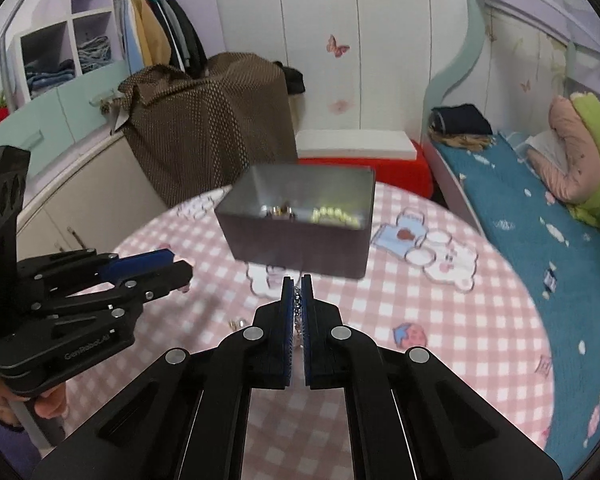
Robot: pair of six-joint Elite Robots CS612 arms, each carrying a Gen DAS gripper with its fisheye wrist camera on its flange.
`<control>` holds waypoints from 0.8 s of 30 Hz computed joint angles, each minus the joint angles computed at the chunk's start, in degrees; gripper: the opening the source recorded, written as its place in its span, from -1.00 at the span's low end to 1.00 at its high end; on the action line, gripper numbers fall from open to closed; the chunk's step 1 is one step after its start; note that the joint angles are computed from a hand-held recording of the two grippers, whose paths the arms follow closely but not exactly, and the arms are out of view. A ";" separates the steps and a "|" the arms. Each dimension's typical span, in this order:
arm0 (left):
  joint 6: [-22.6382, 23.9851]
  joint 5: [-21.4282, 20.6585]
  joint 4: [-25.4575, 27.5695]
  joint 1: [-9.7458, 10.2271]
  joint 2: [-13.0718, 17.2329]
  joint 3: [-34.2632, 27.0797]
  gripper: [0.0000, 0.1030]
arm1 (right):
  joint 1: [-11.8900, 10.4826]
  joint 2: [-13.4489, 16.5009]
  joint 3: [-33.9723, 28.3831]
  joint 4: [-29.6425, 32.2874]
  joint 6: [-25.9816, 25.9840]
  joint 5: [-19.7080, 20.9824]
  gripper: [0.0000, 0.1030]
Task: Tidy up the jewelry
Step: 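Carry the earring and chain into the tin and open both tools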
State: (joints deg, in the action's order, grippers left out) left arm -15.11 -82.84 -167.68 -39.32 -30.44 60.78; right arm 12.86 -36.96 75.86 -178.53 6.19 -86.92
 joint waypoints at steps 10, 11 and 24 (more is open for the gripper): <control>2.68 -0.87 1.72 0.72 1.83 -7.89 -0.62 | -0.02 -0.94 -3.49 -3.34 -3.05 -1.73 -0.93; 2.66 -1.13 2.48 0.84 2.30 -9.21 -0.62 | -0.04 -0.83 -4.17 -3.27 -3.33 -1.93 -0.93; 1.35 -4.35 15.94 2.16 10.97 -25.98 -0.62 | -0.69 3.75 -13.95 2.29 -2.98 -1.55 -0.92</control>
State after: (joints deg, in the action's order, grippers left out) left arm -13.77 -87.19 -151.74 -37.16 -19.46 34.79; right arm 12.17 -33.20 61.91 -176.24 3.21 -88.48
